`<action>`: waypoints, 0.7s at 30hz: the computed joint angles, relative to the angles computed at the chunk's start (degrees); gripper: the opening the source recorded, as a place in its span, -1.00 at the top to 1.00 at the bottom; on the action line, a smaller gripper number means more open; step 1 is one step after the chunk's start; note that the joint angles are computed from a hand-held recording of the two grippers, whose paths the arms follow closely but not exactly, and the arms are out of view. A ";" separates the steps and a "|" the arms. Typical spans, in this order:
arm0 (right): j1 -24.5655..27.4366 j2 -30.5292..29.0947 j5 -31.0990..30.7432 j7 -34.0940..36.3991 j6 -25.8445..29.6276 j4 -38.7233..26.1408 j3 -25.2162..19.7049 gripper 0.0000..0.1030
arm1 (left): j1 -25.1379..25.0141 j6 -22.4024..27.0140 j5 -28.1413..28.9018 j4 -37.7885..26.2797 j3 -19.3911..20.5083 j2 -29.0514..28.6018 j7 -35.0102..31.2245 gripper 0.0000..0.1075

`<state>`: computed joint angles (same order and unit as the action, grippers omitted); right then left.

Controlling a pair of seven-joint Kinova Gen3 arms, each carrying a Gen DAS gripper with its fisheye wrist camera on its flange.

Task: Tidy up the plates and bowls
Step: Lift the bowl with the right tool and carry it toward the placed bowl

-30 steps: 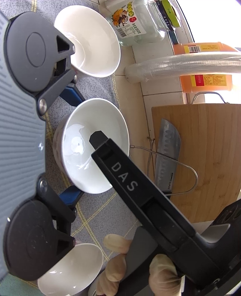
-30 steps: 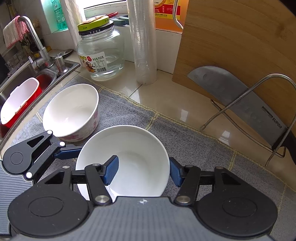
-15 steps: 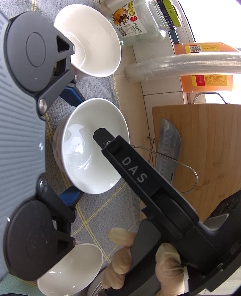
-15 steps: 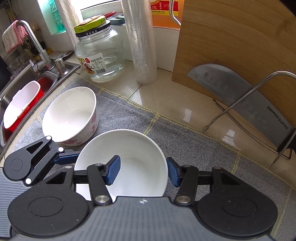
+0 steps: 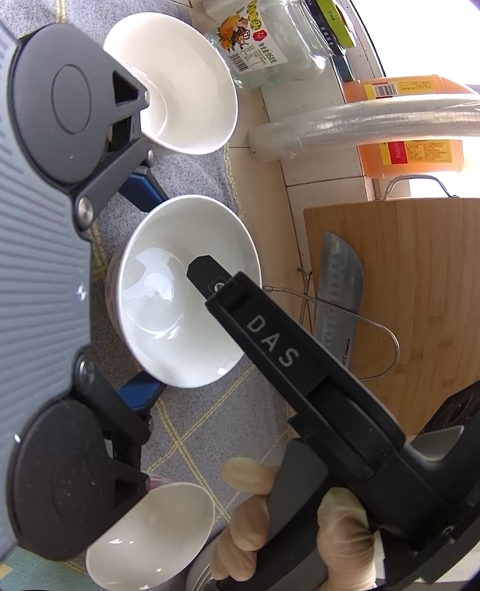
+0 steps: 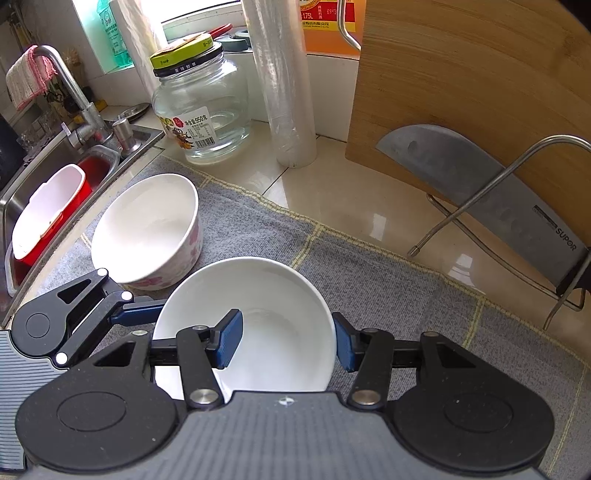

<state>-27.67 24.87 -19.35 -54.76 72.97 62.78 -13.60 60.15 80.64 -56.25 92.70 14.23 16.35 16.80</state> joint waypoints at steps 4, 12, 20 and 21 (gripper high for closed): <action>0.16 -0.59 -0.19 0.23 0.60 0.35 -0.07 -0.11 | 0.03 0.48 0.95 -0.91 0.34 -0.28 -1.50 -0.70; 1.85 -2.31 -2.75 1.30 1.98 1.38 -0.42 -0.11 | 0.65 2.41 3.30 -4.30 0.61 -0.28 -4.22 -0.70; 3.71 -4.58 -5.43 3.12 3.00 3.00 -0.30 -0.11 | 2.17 4.95 4.64 -8.05 0.69 0.19 -5.76 -0.70; 3.87 -4.91 -5.62 3.34 3.13 3.20 -0.26 -0.11 | 2.42 5.34 4.75 -8.62 0.63 0.39 -6.06 -0.70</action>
